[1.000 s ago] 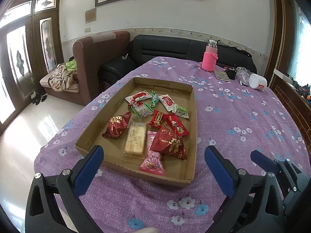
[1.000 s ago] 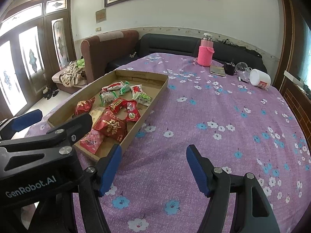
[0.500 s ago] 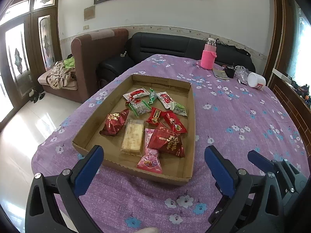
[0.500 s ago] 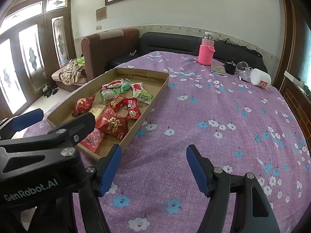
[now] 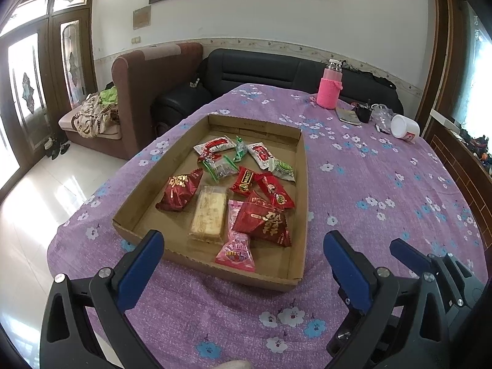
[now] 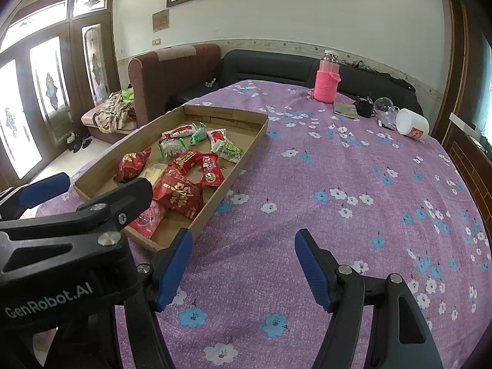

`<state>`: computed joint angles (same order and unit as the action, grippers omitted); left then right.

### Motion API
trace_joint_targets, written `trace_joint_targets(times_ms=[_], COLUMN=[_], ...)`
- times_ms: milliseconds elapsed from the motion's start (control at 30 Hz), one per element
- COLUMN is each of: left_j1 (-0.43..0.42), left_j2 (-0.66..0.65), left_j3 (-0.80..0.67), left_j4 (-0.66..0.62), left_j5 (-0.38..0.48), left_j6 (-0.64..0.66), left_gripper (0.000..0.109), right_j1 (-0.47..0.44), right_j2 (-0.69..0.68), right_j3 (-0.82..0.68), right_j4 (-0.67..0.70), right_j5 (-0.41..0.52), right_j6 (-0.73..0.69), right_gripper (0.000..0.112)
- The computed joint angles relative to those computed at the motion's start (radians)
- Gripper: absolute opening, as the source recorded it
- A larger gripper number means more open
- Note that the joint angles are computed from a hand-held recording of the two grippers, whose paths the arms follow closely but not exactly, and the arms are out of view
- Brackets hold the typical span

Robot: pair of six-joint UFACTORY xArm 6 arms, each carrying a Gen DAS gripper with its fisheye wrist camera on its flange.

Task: Organize snacks

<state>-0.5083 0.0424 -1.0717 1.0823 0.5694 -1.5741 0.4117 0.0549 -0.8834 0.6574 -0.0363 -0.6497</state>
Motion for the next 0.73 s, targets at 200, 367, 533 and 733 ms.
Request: trace_joint_targets(times_ms=[200,367,533,733], left_j1=[0.000,0.004,0.006,-0.006], left_j2=[0.003,0.005,0.003,0.012], left_j3=[0.000,0.001,0.004,-0.012], left_j4=[-0.010,-0.028,-0.026,-0.039], left_j5=[-0.003,-0.014,-0.016,0.009], left_j6=[0.005,0.010,0.007,0.021], left_gripper=[0.103,0.103,0.103,0.103], right_j1=[0.002,0.004,0.005,0.005], right_j2=[-0.002,-0.004,-0.002,0.002], right_j3=[0.006,0.011,0.010,0.000], right_j4=[-0.023,-0.039,-0.047,-0.003], right_j5=[0.002,-0.001,0.002,0.014], right_j6=[0.017,0.029,0.039,0.005], right_gripper=[0.073,0.073,0.073,0.073])
